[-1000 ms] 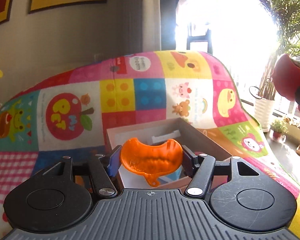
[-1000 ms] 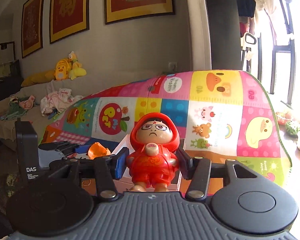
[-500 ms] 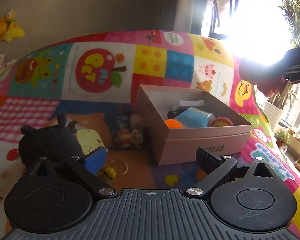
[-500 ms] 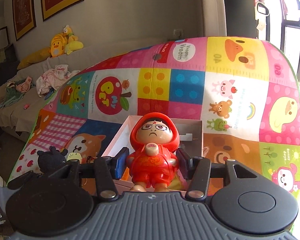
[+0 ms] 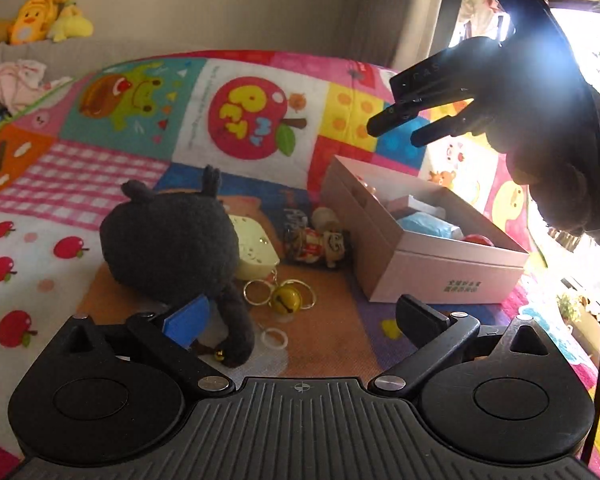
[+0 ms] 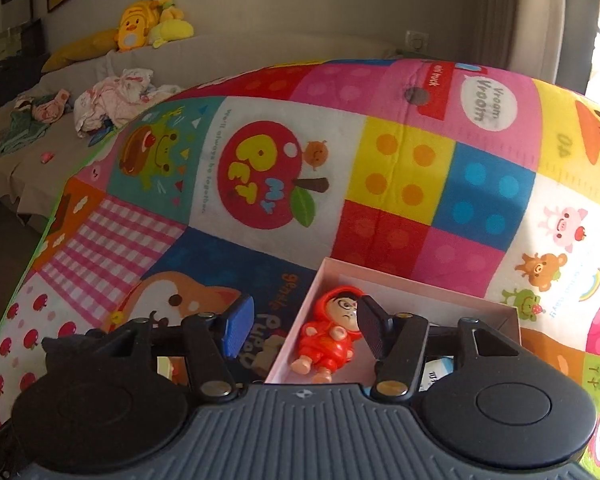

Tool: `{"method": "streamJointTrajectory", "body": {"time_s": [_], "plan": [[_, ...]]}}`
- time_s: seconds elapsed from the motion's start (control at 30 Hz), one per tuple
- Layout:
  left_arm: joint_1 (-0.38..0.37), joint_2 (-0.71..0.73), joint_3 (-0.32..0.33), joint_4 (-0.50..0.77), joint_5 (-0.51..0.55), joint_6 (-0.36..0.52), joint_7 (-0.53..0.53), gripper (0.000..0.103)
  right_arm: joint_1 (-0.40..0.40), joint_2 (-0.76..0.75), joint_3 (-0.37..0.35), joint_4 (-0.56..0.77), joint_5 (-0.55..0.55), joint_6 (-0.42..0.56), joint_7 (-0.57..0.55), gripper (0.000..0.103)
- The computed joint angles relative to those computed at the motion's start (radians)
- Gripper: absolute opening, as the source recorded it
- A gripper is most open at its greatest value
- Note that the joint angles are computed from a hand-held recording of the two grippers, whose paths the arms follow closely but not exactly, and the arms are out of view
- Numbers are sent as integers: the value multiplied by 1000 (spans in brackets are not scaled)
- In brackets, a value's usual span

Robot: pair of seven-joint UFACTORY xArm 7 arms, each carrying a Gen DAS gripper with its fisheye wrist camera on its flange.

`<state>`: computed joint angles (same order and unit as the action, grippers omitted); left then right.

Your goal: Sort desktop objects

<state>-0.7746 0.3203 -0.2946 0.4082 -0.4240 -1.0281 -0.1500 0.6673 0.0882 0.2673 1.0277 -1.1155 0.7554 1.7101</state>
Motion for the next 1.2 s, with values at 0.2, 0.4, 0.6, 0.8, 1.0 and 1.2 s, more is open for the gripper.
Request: {"method": "streamJointTrajectory", "body": {"time_s": [0.2, 0.4, 0.6, 0.8, 1.0, 1.2], "plan": [[-16, 12, -3, 2, -26, -32, 17, 102, 39, 302, -21, 330, 255, 127, -324, 18], [0, 21, -3, -7, -10, -65, -28, 102, 135, 505, -130, 570, 289, 347, -443, 16], [-15, 26, -5, -12, -16, -96, -2, 102, 144, 461, -152, 516, 413, 266, -505, 15], [-16, -3, -13, -31, 6, -57, 31, 103, 133, 322, -107, 329, 500, 104, -534, 16], [0, -46, -25, -73, 72, 3, -5, 103, 155, 198, -61, 148, 502, -47, -501, 15], [-17, -71, -34, -82, 87, 67, 8, 103, 178, 21, -7, -92, 384, -115, -297, 18]]}}
